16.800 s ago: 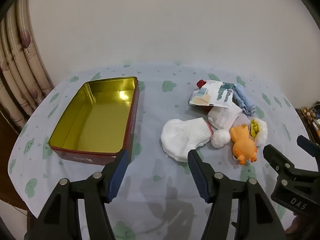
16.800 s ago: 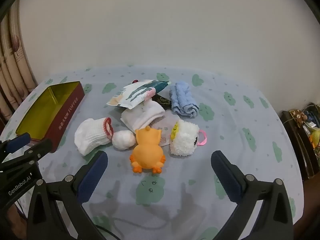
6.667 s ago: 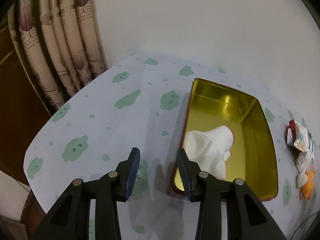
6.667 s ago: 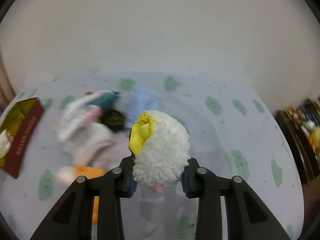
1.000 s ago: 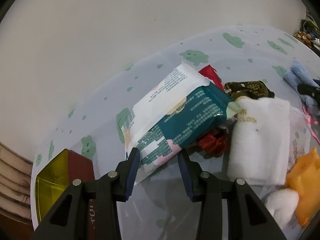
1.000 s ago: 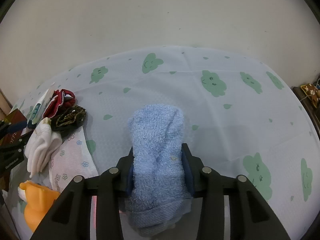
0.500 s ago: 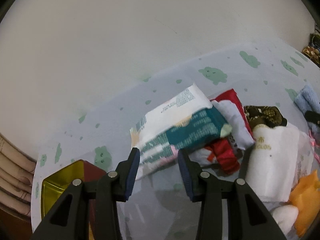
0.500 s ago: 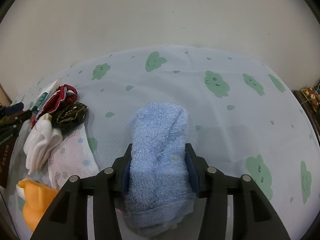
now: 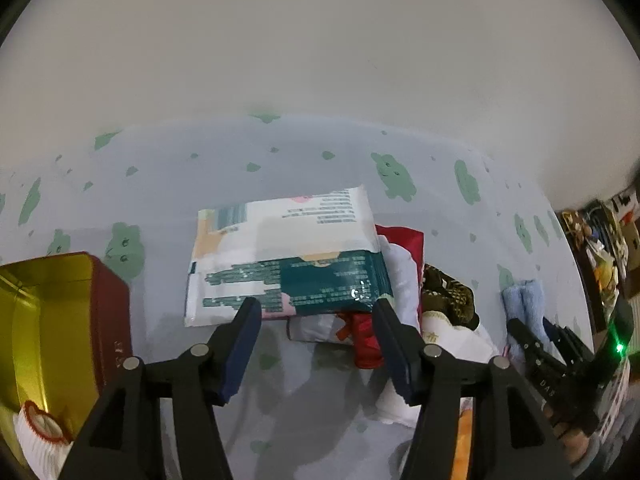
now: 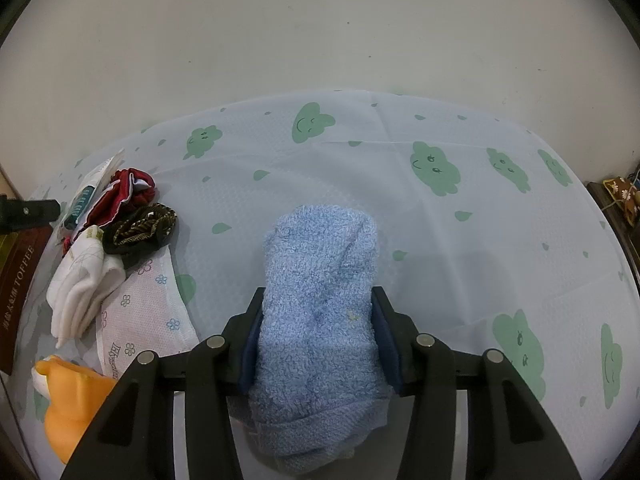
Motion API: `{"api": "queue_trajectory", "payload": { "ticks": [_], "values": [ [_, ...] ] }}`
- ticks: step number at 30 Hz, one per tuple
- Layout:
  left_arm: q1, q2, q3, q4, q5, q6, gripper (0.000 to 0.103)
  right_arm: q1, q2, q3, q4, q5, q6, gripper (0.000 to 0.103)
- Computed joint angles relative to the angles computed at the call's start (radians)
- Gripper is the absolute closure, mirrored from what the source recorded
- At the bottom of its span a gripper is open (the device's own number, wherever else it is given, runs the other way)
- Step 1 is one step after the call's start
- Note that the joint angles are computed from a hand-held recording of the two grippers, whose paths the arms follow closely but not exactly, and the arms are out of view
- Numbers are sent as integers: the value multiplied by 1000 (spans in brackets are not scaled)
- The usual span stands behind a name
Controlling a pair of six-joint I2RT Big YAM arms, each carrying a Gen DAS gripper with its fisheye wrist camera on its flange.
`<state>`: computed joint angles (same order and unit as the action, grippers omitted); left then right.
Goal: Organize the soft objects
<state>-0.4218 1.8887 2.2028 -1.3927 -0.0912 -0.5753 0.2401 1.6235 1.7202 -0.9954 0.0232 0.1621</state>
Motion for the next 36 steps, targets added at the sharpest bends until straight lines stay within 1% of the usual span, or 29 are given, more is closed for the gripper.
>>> {"api": "queue_trajectory", "payload": {
  "ticks": [2,3,4,5,8,9,11,13,15,20,21,24,26,27,29,31,32,33,35,36],
  "values": [
    [6,15,31,-48,-4,-48,44,0,-1,-1,-1,-1,0,55],
    [14,20,43,-70,-3,-106,44,0,-1,-1,-1,-1,-2,54],
    [20,19,42,-71,12,-153,44,0,-1,0,-2,-1,-4,53],
    [29,23,49,-82,38,-218,43,1,-1,0,-3,1,-6,53],
    [44,2,12,-52,88,-383,42,2,1,3,-5,2,-8,53],
    [45,-7,-7,-31,104,-443,42,1,1,2,-4,0,-7,53],
    [45,-16,-32,-3,124,-511,42,1,2,4,-5,-2,-8,53],
    [42,-49,-99,75,122,-562,42,1,2,4,-5,-2,-8,53],
    [39,-73,-148,123,104,-598,42,0,0,2,-3,-5,-5,52],
    [31,-153,-312,297,80,-700,42,-1,-1,0,-3,-9,-6,51],
    [29,-166,-341,340,79,-713,42,-1,0,1,-4,-10,-8,51],
    [24,-189,-395,428,53,-736,42,-1,0,1,-3,-12,-7,51],
    [27,-206,-423,469,42,-748,42,-2,-1,0,-2,-13,-6,51],
    [28,-212,-439,497,42,-756,40,-2,0,-1,-2,-13,-7,51],
    [29,-211,-449,515,42,-779,40,-2,0,-1,-1,-14,-8,51],
    [30,-217,-472,537,56,-824,40,-1,0,-3,2,-14,-6,51],
    [29,-215,-475,534,60,-849,40,0,0,-4,3,-14,-6,50],
    [31,-217,-477,523,57,-860,39,0,0,-5,4,-13,-6,50],
    [33,-203,-451,482,54,-886,39,1,0,-6,5,-13,-5,49],
    [35,-200,-444,477,54,-904,37,2,0,-8,7,-12,-4,49]
  ]
}}
